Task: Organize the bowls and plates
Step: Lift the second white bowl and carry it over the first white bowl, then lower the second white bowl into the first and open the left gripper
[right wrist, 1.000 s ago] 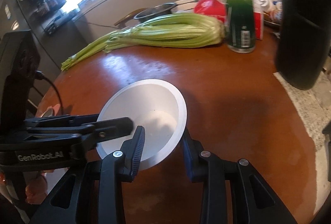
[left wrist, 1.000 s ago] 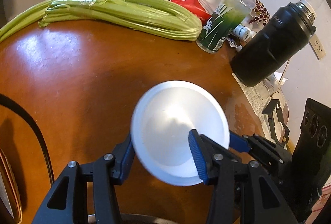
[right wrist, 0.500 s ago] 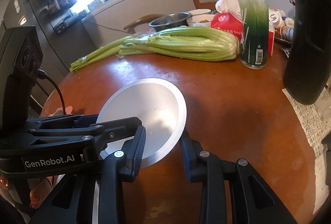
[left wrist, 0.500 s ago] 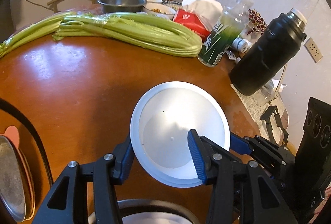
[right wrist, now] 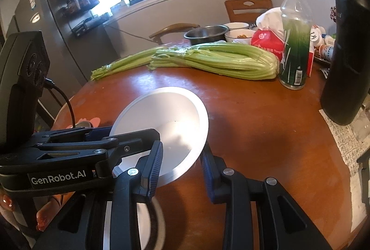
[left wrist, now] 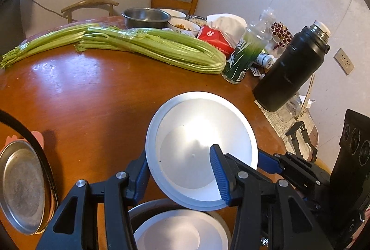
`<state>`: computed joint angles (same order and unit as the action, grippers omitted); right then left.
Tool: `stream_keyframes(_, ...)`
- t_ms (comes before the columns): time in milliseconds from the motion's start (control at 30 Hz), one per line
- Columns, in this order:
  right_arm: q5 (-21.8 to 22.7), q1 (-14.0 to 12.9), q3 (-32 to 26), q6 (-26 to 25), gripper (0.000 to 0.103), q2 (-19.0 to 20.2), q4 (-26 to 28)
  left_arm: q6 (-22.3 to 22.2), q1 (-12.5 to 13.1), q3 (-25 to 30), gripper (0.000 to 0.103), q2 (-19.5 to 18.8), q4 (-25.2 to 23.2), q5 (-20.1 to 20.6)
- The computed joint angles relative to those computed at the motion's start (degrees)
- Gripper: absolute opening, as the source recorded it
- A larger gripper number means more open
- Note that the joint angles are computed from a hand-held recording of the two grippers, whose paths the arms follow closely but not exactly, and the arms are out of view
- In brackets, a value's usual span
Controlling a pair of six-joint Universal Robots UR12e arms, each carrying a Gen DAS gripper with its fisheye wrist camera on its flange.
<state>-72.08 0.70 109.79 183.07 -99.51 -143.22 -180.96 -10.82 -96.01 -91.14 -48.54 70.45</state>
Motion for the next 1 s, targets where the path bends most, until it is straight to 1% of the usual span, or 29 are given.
stream_keyframes(467, -1.34, 2.78, 0.31, 0.01, 0.034, -1.68, -1.36, 0.55, 1.97, -3.69, 0.049, 4.32, 2.47, -0.47)
stream_keyframes(767, -1.97, 4.56, 2.16, 0.89, 0.034, -3.96, -2.72, 1.29, 2.95, -6.62, 0.049, 7.68, 3.37, -0.54)
stream_keyframes(1000, -2.5, 5.52, 3.65, 1.36, 0.034, -6.16, -3.25, 1.83, 3.18, -8.91, 0.049, 10.26, 4.02, -0.63)
